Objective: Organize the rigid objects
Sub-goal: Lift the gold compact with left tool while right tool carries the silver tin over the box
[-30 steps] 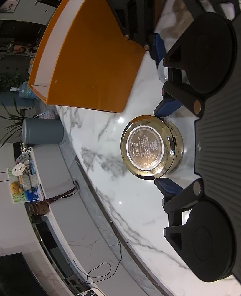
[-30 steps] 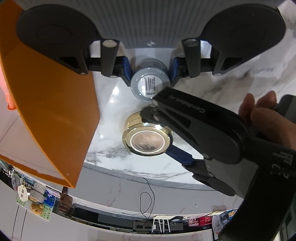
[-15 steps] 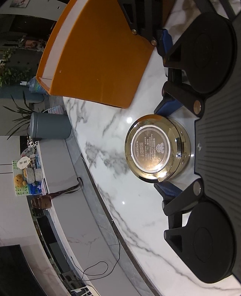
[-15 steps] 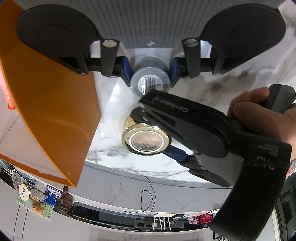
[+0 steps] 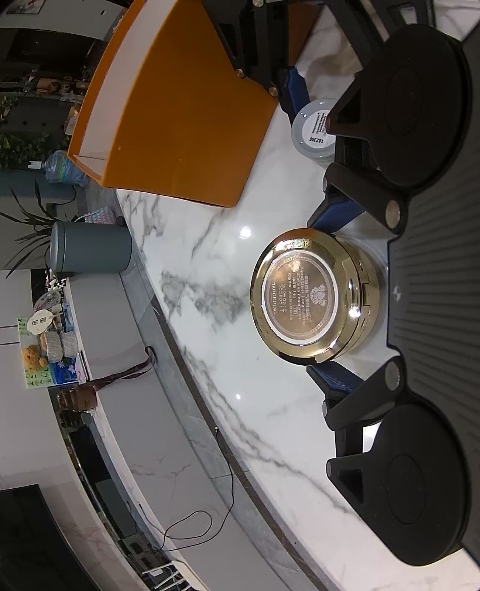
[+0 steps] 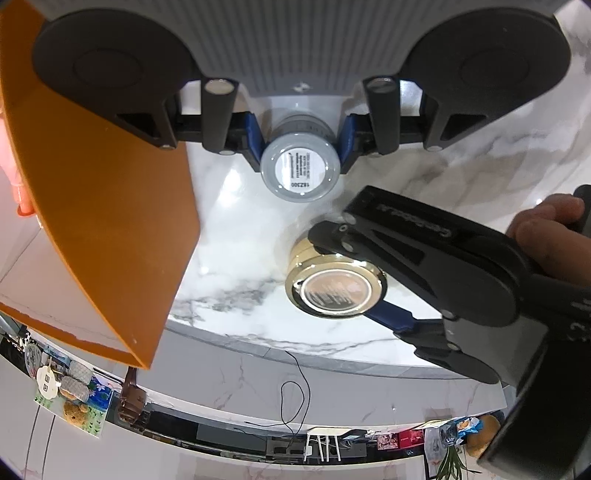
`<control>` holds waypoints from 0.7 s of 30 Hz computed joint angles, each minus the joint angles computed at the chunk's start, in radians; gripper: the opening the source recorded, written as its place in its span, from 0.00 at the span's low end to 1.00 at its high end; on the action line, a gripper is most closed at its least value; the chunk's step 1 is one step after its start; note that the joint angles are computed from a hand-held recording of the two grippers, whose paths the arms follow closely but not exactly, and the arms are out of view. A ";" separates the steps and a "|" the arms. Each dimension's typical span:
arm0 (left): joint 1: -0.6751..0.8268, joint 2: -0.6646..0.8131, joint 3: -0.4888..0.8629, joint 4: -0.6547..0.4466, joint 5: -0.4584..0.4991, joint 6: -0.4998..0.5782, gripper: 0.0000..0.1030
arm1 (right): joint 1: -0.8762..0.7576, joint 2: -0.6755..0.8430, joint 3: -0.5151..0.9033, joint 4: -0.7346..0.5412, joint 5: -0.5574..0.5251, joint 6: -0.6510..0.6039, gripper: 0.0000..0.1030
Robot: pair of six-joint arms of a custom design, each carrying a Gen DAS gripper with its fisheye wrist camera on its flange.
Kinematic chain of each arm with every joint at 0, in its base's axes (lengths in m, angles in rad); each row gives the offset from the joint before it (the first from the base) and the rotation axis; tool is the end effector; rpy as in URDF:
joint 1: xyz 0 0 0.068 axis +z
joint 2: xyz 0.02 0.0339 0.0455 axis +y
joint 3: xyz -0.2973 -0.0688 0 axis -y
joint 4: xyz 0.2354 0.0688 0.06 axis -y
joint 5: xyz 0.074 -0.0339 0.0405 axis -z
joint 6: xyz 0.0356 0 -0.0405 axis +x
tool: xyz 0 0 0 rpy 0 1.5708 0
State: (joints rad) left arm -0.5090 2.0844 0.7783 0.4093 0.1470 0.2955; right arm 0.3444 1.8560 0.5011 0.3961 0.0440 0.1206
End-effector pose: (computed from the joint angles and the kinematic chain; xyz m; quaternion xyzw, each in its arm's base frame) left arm 0.3063 -0.1769 0.0756 0.3908 0.8566 -0.1040 0.3205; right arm 0.2600 0.0916 0.0920 -0.0999 0.9481 0.0490 0.2979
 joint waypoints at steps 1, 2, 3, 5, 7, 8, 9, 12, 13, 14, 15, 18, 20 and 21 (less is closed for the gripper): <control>0.002 -0.007 -0.001 -0.006 -0.002 0.004 0.85 | -0.001 -0.002 0.000 0.000 -0.001 -0.001 0.40; 0.004 -0.017 -0.004 -0.011 -0.003 0.006 0.85 | 0.000 -0.004 -0.001 0.001 0.000 -0.001 0.40; 0.006 -0.028 -0.006 -0.018 -0.005 0.010 0.85 | 0.001 -0.007 -0.002 0.002 0.000 -0.002 0.40; 0.009 -0.055 -0.014 -0.033 -0.011 0.017 0.85 | 0.001 -0.013 -0.005 0.006 -0.001 -0.007 0.40; 0.013 -0.084 -0.023 -0.045 -0.014 0.023 0.85 | 0.002 -0.020 -0.007 0.008 0.000 -0.010 0.40; 0.014 -0.100 -0.027 -0.054 -0.017 0.027 0.85 | 0.002 -0.025 -0.008 0.008 0.001 -0.010 0.40; 0.014 -0.115 -0.031 -0.062 -0.022 0.032 0.85 | 0.002 -0.030 -0.010 0.010 0.002 -0.010 0.40; 0.012 -0.161 -0.038 -0.089 -0.037 0.037 0.85 | 0.000 -0.061 -0.020 0.007 0.003 -0.013 0.40; 0.010 -0.176 -0.039 -0.098 -0.041 0.034 0.85 | 0.002 -0.072 -0.020 0.004 0.004 -0.012 0.40; 0.007 -0.193 -0.041 -0.108 -0.044 0.032 0.85 | 0.003 -0.086 -0.024 0.002 0.006 -0.011 0.40; 0.003 -0.209 -0.043 -0.117 -0.047 0.030 0.85 | 0.001 -0.102 -0.026 -0.002 0.004 -0.011 0.40; -0.023 -0.257 -0.043 -0.152 -0.069 0.030 0.85 | 0.001 -0.162 -0.034 -0.020 0.008 -0.007 0.40; -0.047 -0.292 -0.042 -0.175 -0.085 0.030 0.85 | -0.003 -0.205 -0.036 -0.036 0.009 -0.006 0.40; -0.058 -0.310 -0.040 -0.185 -0.094 0.022 0.85 | -0.006 -0.227 -0.038 -0.043 0.010 -0.005 0.40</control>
State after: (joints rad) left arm -0.5670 1.7743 0.7379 0.2245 0.0530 0.3173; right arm 0.3388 1.6294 0.4631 0.3528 0.0541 0.1153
